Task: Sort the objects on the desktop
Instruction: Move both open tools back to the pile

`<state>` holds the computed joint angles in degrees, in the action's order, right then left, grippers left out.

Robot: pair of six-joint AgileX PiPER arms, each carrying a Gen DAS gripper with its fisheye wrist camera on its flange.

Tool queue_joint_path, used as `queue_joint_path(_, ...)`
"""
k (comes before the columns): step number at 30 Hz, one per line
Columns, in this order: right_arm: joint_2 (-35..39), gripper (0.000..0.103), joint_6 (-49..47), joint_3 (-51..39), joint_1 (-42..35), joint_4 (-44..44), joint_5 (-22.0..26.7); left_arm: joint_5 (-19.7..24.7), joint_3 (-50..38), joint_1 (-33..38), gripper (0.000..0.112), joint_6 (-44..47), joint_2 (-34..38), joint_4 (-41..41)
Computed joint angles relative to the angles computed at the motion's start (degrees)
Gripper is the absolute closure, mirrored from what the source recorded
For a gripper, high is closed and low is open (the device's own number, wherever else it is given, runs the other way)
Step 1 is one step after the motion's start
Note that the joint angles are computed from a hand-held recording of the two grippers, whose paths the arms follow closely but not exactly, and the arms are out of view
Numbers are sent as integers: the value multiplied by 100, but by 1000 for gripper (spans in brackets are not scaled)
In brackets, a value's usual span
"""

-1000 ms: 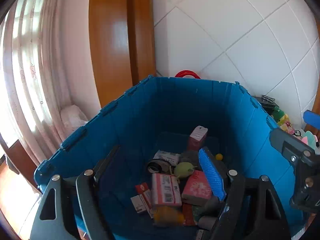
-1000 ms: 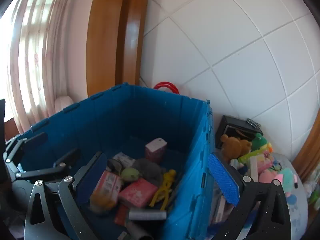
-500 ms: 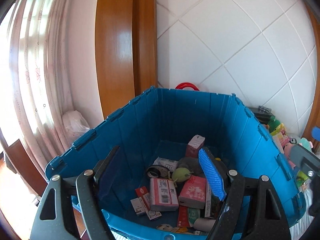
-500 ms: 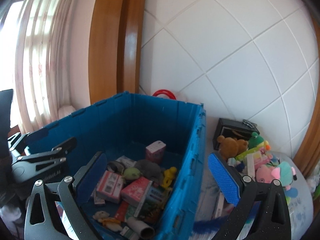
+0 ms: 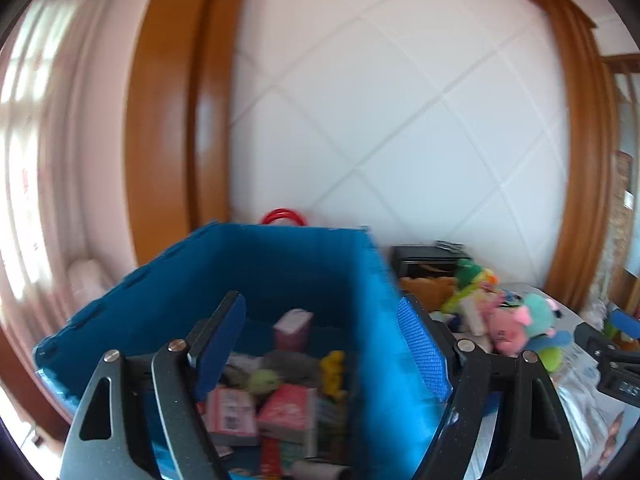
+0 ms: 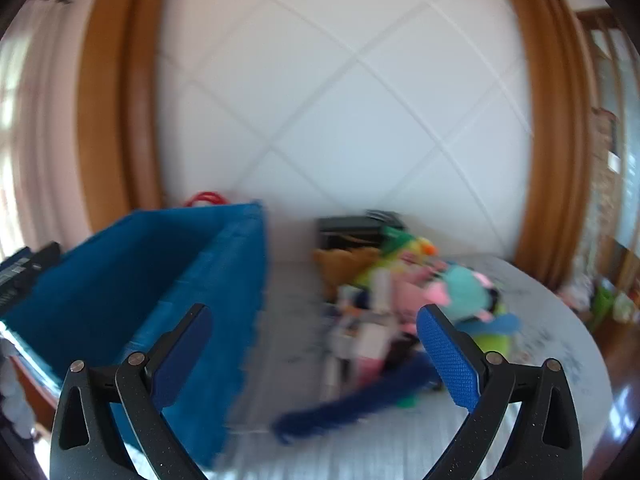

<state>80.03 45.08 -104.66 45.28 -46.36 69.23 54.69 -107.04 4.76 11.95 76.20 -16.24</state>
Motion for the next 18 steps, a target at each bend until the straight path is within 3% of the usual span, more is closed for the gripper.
queue_joint_path(4, -735, 0, -566, 837, -1464, 872, -541, -277, 150, -1790, 15, -1398, -173, 1740)
queue_joint_path(8, -1021, 0, -2394, 1288, -3690, 2854, -1275, -267, 195, -3722, 12, -3183, -1, 3918)
queue_joint_path(9, -955, 0, -2925, 1262, -4263, 3359, -1247, -126, 101, -4133, 12, -3598, 182, 4395)
queue_joint_path(13, -705, 0, -5217, 1454, -6257, 5448, -1478, 381, -299, -5016, 12, -4532, 1047, 5162)
queue_joint_path(18, 64, 0, -7132, 1428, -7880, 6790, -1184, 929, -527, -5407, 12, -5254, 1990, 5536)
